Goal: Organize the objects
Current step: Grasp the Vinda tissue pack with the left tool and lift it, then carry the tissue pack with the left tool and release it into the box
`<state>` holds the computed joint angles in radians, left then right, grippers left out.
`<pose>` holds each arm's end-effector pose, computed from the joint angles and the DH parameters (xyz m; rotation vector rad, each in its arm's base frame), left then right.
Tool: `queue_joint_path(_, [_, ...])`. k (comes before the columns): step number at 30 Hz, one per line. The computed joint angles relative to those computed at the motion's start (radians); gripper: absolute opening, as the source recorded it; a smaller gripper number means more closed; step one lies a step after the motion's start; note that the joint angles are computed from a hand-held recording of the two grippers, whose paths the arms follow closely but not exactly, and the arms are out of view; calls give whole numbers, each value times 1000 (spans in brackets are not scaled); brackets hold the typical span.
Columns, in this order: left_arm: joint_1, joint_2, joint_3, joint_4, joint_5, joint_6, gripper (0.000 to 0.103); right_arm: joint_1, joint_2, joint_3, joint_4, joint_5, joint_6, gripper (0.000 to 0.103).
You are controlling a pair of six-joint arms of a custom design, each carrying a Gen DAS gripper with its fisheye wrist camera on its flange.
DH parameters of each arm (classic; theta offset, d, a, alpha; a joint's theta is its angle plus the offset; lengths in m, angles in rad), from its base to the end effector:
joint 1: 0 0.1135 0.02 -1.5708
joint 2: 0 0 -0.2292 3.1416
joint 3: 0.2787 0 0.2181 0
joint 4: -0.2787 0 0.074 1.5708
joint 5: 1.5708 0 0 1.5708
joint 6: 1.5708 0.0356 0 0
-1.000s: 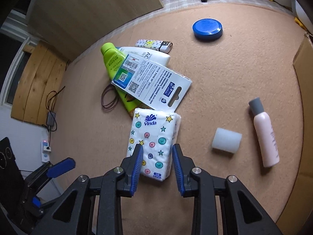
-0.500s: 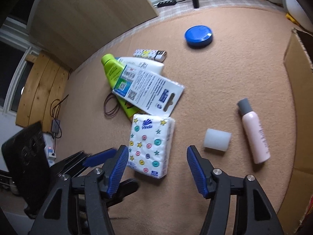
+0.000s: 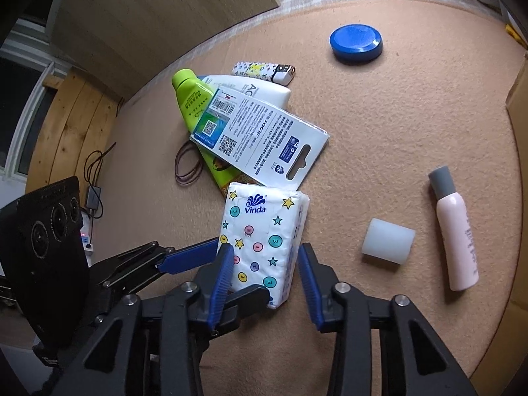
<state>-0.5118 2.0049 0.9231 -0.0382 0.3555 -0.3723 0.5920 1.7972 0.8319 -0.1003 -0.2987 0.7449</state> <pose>0.2683 -0.1649 0.0679 0.3097 2.7804 -0.7281 0.2368 0.1719 0.1041 0.1063 2.8229 0.7849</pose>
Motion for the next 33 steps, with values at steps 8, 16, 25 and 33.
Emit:
queue_joint_path(8, [-33,-62,8,-35,-31,-18,53,22,-55,-21,-5,30,6,33])
queue_joint_path(16, [-132,-118,93,-84,-91,-55,52,3,-270,-71,-128,104,-31,33])
queue_joint_path(25, [-280,-16,334,-139,-123,-109,52,-131,-584,-165,-327,139,-124,33])
queue_joint_path(33, [-412,224,720,-249,-149,-144,52,-415,-845,-232,-550,74,-314,33])
